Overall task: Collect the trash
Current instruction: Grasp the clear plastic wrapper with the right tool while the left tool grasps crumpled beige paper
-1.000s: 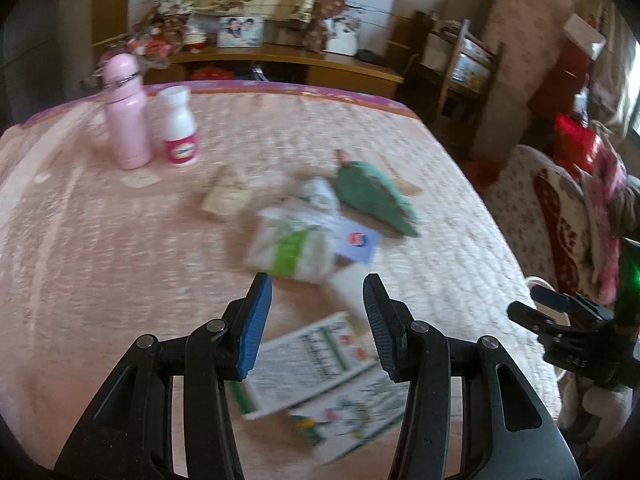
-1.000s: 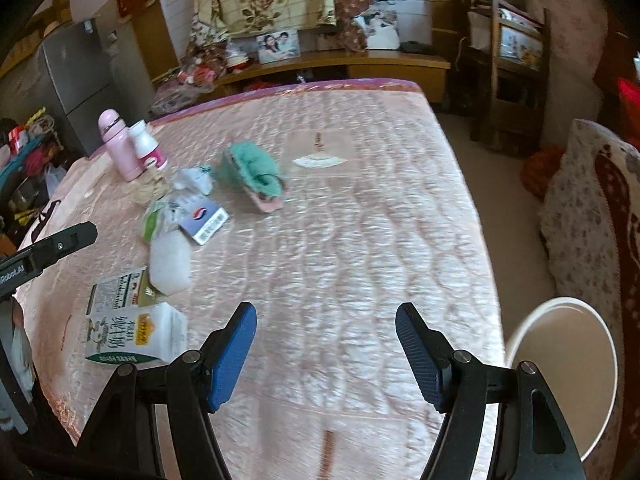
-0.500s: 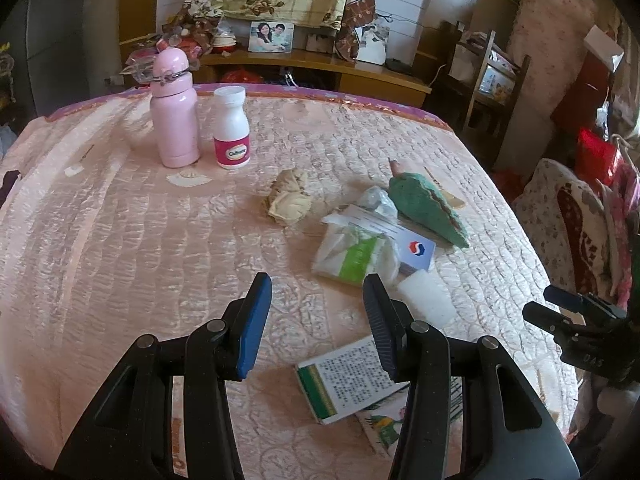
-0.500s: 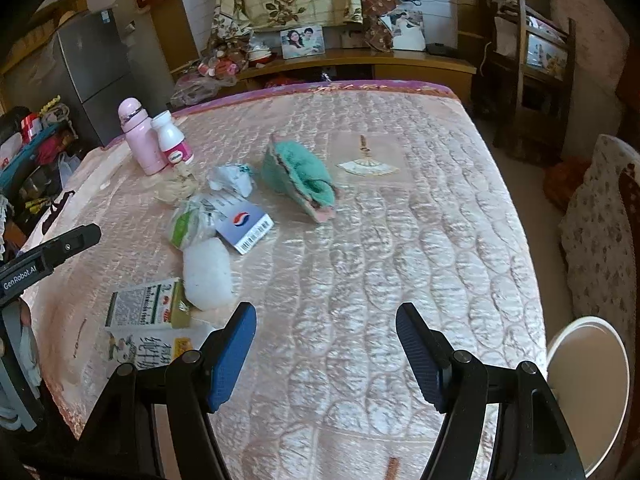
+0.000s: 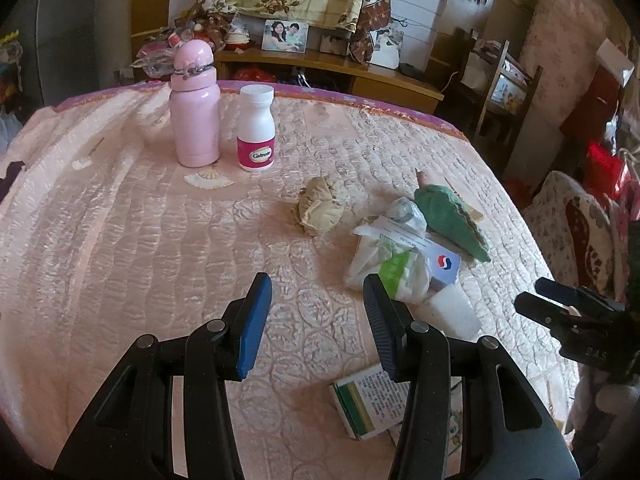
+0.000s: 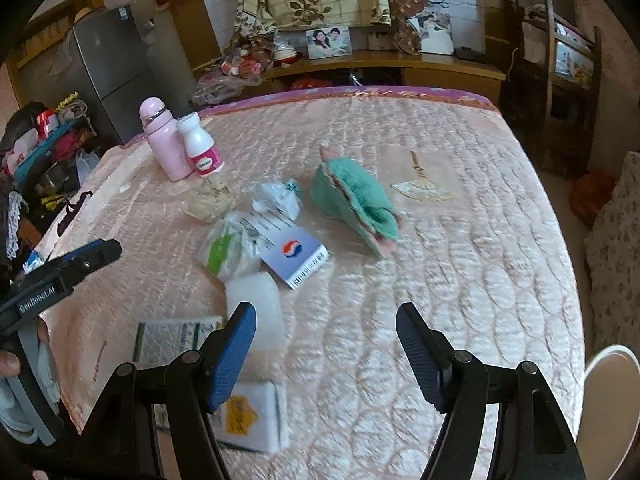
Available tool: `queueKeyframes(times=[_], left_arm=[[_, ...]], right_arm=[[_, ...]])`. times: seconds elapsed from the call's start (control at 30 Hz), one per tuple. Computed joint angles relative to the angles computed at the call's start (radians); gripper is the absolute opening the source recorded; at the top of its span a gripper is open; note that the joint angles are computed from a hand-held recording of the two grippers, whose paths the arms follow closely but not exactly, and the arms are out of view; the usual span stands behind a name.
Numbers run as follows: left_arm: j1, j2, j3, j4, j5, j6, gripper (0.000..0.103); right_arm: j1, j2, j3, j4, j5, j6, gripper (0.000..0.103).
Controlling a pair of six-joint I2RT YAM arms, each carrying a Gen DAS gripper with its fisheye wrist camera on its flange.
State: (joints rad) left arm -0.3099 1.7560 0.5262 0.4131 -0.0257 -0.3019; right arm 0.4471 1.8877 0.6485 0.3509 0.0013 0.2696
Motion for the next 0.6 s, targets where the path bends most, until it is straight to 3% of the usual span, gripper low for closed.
queueKeyframes(times=[0.2, 0.37, 0.6], left_arm=[[0.031, 0.058, 0.061, -0.025, 0.046, 0.016, 0.046], [0.058, 0.124, 0.142, -0.064, 0.083, 0.026, 0.046], [0.109, 0.15, 0.186, -0.08, 0.115, 0.042, 0.046]], right_arm=[[0.002, 0.065, 0.099, -0.043, 0.001, -0.016, 0.07], [-0.014, 0.134, 0.203, -0.075, -0.066, -0.011, 0.07], [-0.007, 0.315, 0.491, -0.206, -0.141, 0.006, 0.07]])
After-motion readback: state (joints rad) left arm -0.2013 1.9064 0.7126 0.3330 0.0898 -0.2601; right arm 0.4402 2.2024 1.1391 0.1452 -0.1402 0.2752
